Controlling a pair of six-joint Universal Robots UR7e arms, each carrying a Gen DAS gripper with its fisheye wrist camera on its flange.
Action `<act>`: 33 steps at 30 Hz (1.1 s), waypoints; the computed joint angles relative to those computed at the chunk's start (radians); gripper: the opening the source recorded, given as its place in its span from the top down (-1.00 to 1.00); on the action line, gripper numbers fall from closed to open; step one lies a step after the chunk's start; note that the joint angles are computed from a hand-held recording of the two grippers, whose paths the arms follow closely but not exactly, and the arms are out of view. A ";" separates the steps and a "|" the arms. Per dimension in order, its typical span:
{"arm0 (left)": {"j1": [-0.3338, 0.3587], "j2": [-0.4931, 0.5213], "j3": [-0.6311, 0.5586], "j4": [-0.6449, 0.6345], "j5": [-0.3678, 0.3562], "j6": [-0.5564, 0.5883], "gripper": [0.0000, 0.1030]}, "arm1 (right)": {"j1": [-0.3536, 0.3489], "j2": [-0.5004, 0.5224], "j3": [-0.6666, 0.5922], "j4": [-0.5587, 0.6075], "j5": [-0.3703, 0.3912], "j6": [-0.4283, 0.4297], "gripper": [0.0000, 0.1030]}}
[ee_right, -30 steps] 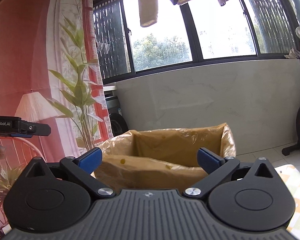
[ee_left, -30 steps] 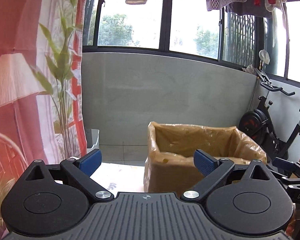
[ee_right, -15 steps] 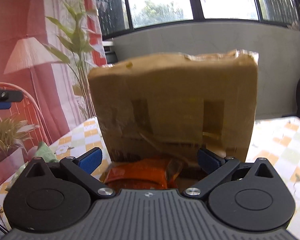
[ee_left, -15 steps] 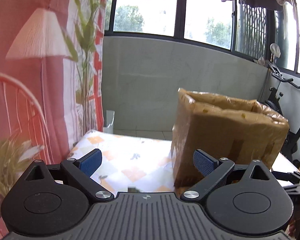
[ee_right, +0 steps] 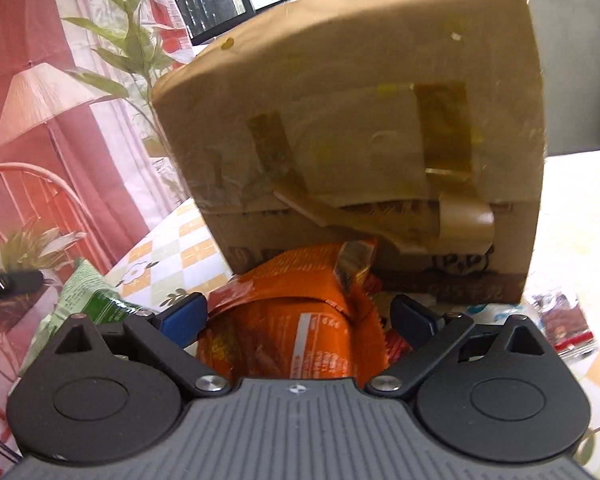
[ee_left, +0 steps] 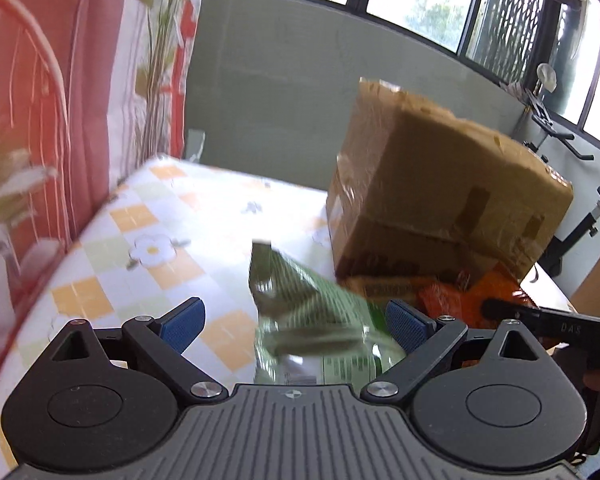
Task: Organize snacks
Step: 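Grasp the pale green bag with the left tool while the right tool grasps the orange bag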
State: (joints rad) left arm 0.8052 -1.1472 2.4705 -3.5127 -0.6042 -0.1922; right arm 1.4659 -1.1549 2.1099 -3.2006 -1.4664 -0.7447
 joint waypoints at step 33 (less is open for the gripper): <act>-0.128 0.115 0.063 -0.006 0.132 -0.317 -0.06 | -0.039 -0.094 0.103 -0.038 0.111 -0.060 -0.43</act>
State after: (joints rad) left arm 0.6773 -1.0324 2.5331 -3.5190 -0.4722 -0.5096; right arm 1.4267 -1.2492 2.2127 -3.2387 -1.3558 -0.8049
